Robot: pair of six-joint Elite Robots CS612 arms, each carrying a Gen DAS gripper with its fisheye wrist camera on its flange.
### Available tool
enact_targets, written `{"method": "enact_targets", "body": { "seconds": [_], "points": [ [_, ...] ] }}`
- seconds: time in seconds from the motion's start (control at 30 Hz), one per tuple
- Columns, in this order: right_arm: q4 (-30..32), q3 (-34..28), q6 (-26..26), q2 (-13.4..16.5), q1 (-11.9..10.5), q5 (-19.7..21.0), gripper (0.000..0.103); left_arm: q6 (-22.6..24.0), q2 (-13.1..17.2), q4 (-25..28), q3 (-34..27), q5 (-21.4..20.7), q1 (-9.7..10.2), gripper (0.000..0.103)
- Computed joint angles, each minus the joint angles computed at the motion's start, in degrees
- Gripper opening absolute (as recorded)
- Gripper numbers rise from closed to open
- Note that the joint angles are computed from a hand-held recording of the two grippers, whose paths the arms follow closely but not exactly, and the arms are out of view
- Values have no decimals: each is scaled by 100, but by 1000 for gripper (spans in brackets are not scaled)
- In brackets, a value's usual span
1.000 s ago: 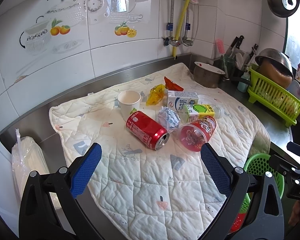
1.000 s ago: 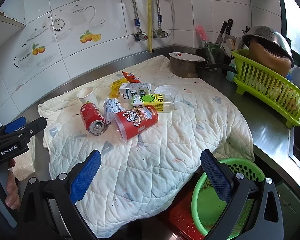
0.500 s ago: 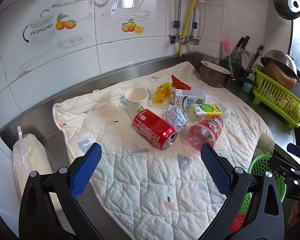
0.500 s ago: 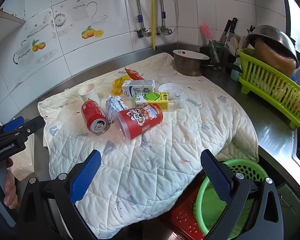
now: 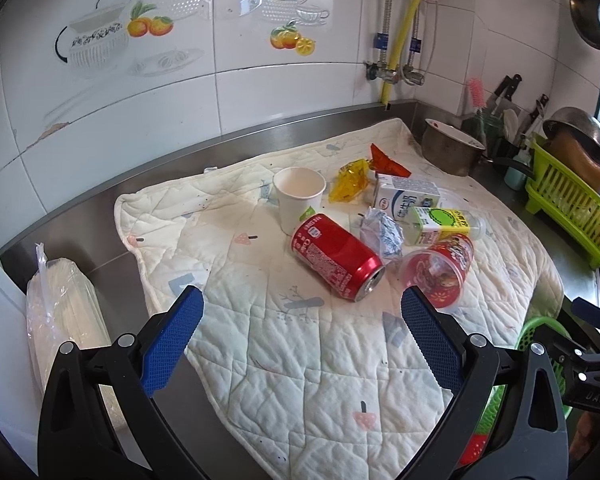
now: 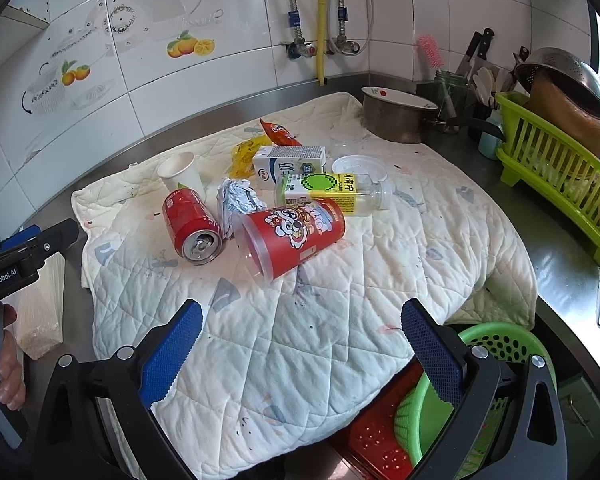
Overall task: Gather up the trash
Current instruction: 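Grasp the red PIZZA cup with the right tool while the left tool grasps the Coke can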
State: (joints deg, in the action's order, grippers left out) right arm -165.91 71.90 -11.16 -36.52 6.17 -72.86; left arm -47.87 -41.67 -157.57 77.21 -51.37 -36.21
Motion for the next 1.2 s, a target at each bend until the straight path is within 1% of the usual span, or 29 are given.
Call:
{"method": "enact_targets", "body": {
  "seconds": [0.1,0.23,0.33,0.4,0.5,0.57,0.67,0.7,0.73,0.83,0.87,0.93,1.0,1.1,1.2],
  "points": [
    [255,-206,38,88,8,106,96,-79,11,69,-8,-29,48,98],
    [519,-552,138,240,59,59,96,-133,45,114,-33,-90,112,98],
    [878,-937,346,406,85,104,96,-157,80,138,-61,-156,169,98],
    [1129,-1250,570,552,96,156,96,-160,103,138,-81,-197,204,98],
    [1582,-1746,870,780,132,121,96,-157,152,149,-131,-285,266,98],
    [1902,-2092,1142,941,156,29,96,-172,193,167,-186,-370,315,98],
    [2532,-2710,1675,1246,134,216,94,-196,243,178,-262,-458,374,98],
    [2730,-2927,1883,1358,129,247,90,-211,264,198,-300,-489,397,98],
    [2899,-3106,2058,1456,119,312,85,-260,283,243,-345,-542,424,98],
    [3691,-3887,2752,1874,72,654,83,-447,337,267,-462,-822,522,97],
    [3873,-4083,2876,1977,77,656,83,-477,362,242,-505,-890,548,97],
    [4156,-4429,2975,2159,104,559,81,-515,416,281,-613,-940,578,97],
    [4468,-4778,3103,2343,108,620,79,-550,494,345,-768,-1038,609,97],
    [4841,-5199,3342,2575,113,671,78,-760,647,520,-1064,-1458,700,97],
    [5010,-5379,3487,2700,98,904,76,-1076,830,680,-1375,-1918,800,97]
  ]
}}
